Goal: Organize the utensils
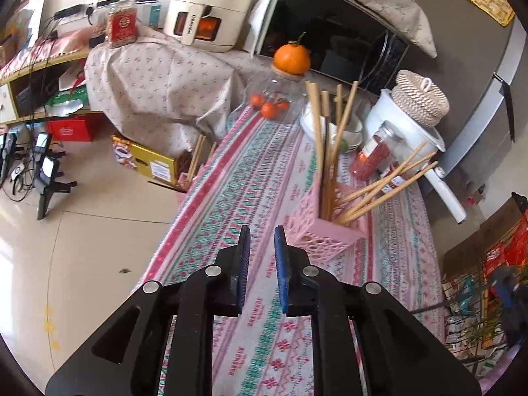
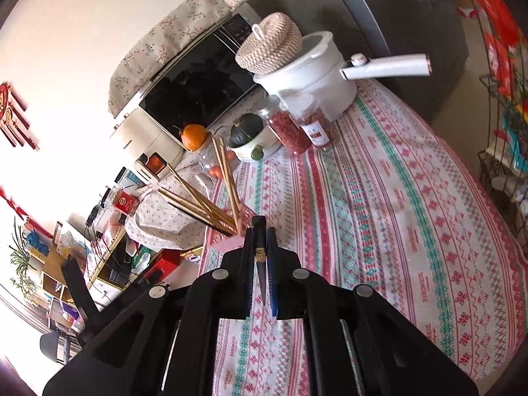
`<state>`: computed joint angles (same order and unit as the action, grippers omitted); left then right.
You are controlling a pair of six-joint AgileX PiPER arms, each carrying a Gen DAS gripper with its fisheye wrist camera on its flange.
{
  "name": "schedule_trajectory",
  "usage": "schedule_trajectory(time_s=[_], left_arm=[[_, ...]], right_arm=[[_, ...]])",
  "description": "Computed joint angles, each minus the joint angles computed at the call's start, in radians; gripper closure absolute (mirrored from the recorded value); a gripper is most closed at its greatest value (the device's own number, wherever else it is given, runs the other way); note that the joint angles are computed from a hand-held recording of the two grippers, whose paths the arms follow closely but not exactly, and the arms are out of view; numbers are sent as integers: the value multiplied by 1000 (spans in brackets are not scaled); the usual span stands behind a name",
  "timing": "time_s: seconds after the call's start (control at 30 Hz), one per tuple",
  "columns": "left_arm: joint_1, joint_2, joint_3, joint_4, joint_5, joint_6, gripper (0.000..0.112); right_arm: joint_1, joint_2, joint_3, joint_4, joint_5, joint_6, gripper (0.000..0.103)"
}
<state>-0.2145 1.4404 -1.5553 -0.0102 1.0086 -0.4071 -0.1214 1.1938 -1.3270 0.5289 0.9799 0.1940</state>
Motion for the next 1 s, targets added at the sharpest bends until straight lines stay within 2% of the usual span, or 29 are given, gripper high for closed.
schedule_trajectory(time_s=[0.17,0.37,0.5,0.6,0.77,0.83,0.9,1.0], left_arm=[[14,-16,-4,-7,-7,22,92],[22,-17,-22,-54,-13,62,92],[27,-3,-32,-69,-8,74,90],[43,1,-33,-91,-7,83,90],[38,-29,-11,-101,-39,104,90],[9,-40,-3,-69,-51,91,90],[-46,-51,8,9,-62,47,90],[-130,-75,36,128,-77,-16,90]], right_arm=[[111,130,-230,-124,-24,143,94],[214,322,-509,-278,-6,281,94],[256,428,-597,-324,2,312,93],[270,449,-552,-303,-25,306,88],[296,369,-407,-330,-71,282,88],[313,335,-364,-370,-72,292,86],[333,294,-308,-419,-75,304,72],[370,238,-224,-504,-83,334,70]])
